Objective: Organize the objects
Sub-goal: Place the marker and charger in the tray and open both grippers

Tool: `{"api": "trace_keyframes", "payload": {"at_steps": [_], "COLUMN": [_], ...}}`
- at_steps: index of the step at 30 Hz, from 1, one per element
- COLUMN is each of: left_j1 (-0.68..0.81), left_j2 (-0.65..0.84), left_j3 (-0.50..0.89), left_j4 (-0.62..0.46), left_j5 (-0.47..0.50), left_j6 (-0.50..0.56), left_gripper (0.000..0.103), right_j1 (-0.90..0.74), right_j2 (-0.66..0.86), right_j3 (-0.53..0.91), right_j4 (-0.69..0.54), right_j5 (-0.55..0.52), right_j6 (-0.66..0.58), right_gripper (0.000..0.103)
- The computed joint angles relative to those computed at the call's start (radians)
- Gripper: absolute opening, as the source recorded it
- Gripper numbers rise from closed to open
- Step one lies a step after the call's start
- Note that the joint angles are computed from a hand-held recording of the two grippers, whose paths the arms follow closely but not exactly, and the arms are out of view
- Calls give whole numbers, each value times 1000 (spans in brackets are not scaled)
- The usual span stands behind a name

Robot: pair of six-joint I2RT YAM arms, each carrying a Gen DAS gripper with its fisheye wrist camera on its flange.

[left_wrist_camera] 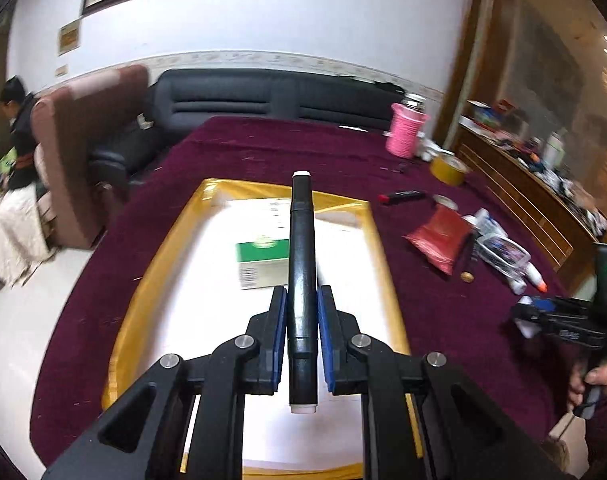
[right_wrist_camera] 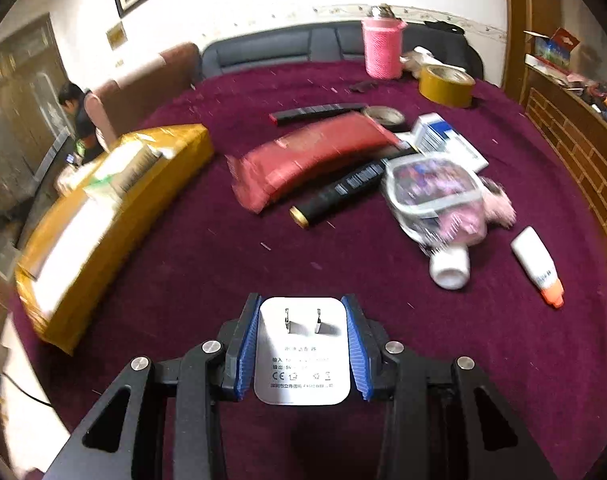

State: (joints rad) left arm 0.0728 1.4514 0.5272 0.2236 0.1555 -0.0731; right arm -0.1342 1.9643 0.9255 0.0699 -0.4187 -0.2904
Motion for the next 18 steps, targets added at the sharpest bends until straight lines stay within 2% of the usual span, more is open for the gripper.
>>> {"api": "trace_keyframes", "payload": {"at_steps": [6,11,16,18], "left_j1": [125,131,130,132], "left_j2": [90,230,401,460], "left_j3": [71,199,371,433], "left_j4": [-29,-60,-125,-156], "left_j5": [33,2,-1,5], "left_j6": [42,95,114,113], "left_gripper": [15,15,14,14], "right_j1": [111,238,377,429], "right_j2": [-38,14,128,215], "right_j3": [76,229,444,576], "right_j4": [-99,-196,-285,-342], "right_j5": [-71,-105,-33,28], "right_j6": [58,142,198,217], "right_gripper": [43,43,43,43]}}
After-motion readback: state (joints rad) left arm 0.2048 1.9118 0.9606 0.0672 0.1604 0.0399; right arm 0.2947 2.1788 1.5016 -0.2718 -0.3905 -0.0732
